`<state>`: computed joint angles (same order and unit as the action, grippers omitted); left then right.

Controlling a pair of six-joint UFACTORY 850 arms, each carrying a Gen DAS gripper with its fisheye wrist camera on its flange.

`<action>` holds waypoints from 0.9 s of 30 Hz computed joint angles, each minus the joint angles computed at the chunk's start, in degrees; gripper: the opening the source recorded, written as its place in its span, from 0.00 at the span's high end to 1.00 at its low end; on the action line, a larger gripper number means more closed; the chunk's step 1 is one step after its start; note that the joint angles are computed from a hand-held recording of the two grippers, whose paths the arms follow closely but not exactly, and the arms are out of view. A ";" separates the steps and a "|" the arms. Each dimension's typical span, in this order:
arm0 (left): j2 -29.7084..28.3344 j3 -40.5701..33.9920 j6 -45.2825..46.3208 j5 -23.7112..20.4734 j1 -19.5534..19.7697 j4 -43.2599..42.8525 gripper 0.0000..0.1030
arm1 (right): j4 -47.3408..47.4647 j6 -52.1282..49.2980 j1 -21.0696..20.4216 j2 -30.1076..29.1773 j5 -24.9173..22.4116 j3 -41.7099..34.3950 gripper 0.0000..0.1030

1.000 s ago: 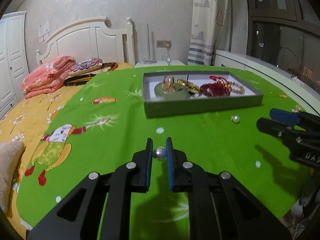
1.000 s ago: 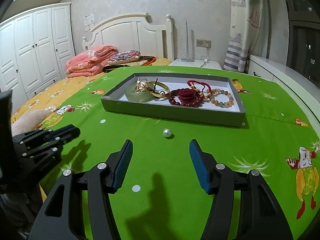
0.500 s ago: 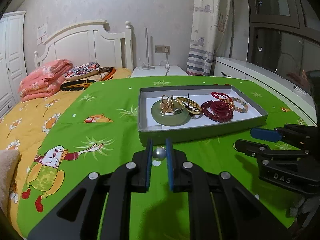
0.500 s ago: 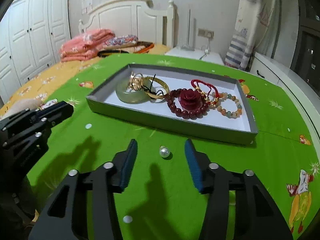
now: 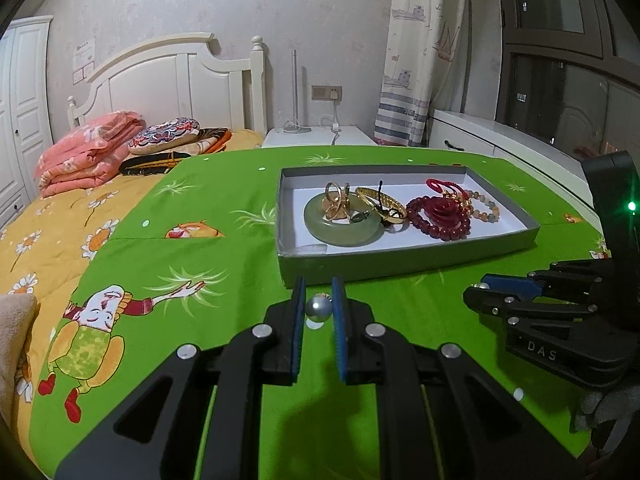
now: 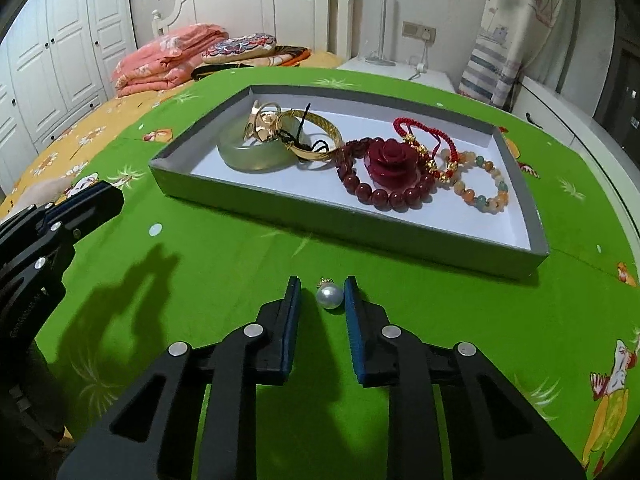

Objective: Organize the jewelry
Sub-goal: 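Grasp a white pearl with the left tool while the right tool grasps the other pearl, then carry both pearls into the tray and open both tools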

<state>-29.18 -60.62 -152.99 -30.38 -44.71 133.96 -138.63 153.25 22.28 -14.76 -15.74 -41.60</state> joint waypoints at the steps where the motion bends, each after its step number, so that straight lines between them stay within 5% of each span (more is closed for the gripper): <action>1: -0.01 -0.01 0.08 -0.02 -0.02 -0.09 0.87 | 0.08 -0.10 0.01 -0.08 -0.02 -0.04 0.79; 9: -0.10 0.00 0.15 -0.18 -0.08 -0.27 0.87 | 3.56 -4.65 0.86 -0.96 -0.91 -0.69 0.86; 27: 0.31 -1.53 -1.66 1.68 1.22 2.33 0.87 | -5.17 7.25 0.64 3.21 -8.32 3.67 0.86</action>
<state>-28.87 -62.15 -154.65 -28.70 -43.49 136.29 -143.80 160.49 22.91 -11.56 -24.06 -37.93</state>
